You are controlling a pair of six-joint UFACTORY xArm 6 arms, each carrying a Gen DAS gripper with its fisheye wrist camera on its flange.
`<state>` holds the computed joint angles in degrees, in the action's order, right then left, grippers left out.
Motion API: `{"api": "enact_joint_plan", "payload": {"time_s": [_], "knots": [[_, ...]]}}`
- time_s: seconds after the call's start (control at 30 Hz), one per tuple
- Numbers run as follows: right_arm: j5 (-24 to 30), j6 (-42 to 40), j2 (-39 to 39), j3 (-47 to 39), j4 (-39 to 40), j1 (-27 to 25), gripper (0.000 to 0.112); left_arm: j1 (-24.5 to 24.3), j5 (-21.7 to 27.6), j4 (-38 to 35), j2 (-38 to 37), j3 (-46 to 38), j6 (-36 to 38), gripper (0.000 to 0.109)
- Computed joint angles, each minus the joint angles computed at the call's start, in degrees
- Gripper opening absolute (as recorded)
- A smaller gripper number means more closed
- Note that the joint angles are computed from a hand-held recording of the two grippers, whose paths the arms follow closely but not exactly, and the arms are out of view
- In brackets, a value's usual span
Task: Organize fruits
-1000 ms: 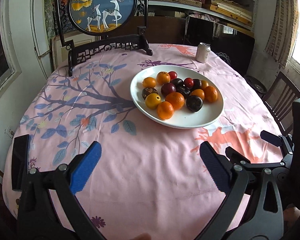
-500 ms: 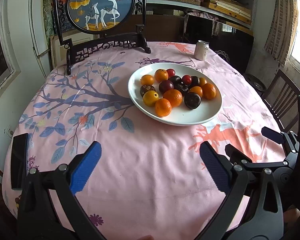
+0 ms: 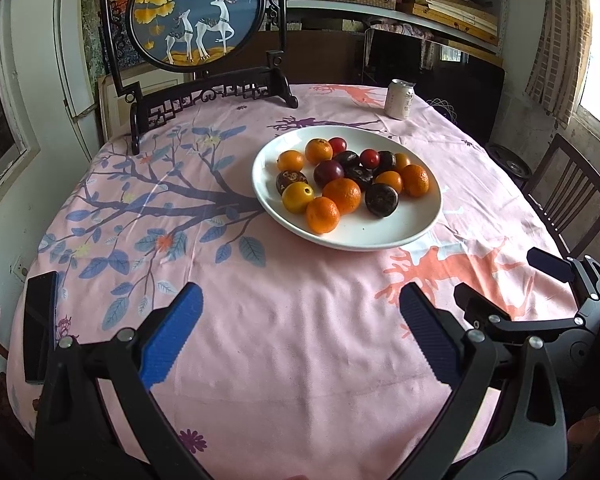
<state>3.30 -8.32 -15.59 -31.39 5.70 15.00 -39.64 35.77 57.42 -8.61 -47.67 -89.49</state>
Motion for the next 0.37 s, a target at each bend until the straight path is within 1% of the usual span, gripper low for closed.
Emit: {"api": "enact_joint_plan", "payload": {"time_s": [0.17,0.37], "knots": [[0.0,0.1,-0.3,0.2,-0.1,0.0,0.102,0.6,-1.0,-1.5,-0.4,0.6,0.4,0.100],[0.0,-0.2,-0.9,0.5,0.5,0.2,0.102,0.5,-0.4,-0.5,-1.1,1.1,-1.0,0.100]]}}
